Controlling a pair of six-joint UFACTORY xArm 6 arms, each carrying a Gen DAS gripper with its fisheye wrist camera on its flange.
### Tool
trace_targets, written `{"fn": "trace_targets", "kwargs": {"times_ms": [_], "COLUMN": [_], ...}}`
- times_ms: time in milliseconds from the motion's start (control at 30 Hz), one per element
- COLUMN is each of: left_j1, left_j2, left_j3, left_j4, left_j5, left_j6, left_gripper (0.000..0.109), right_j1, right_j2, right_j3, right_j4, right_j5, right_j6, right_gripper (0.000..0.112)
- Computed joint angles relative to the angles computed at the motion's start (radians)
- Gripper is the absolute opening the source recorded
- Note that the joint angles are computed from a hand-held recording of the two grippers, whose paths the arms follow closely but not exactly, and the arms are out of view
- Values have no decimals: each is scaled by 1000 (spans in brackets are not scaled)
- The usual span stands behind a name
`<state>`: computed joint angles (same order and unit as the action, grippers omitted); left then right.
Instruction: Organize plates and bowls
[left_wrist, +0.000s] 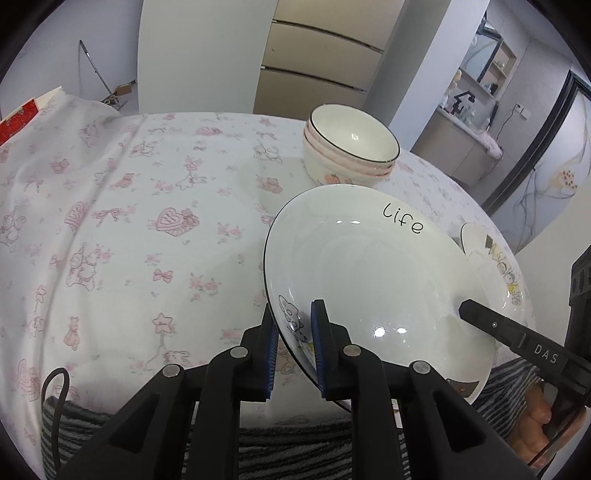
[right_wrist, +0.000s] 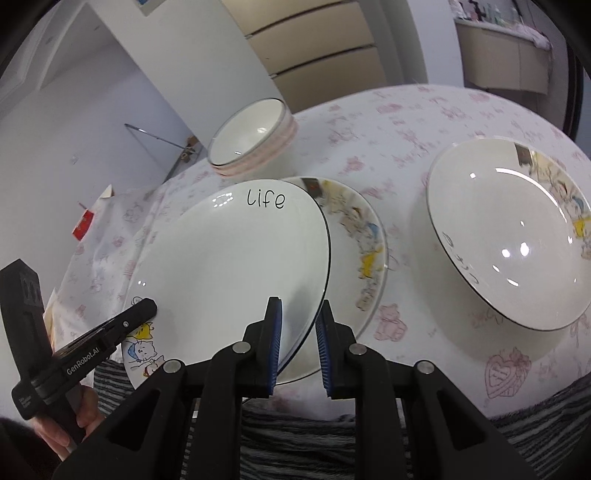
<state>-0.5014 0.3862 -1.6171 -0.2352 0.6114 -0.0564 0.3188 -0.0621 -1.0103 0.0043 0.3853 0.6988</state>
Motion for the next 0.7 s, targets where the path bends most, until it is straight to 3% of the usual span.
{"fn": "trace_targets", "kwargs": {"times_ms": [300,533,700], "left_j1": [-21,-38,-43], "left_j2": [61,72,54], "left_j3": [-98,-71,-20], "left_j4": [66,38,46], "left_j5": [52,-8,-78], "left_j6": [-14,40,74], "left_gripper": [18,20,20], "right_j1": [-16,-29,-28], "right_j2": [-7,-22,-18], "right_j3": [27,44,44], "right_j4": [-4,-160,-194], "right_j5": [-8,14,22], "right_j6": [30,152,169], "right_gripper": [18,18,18]}}
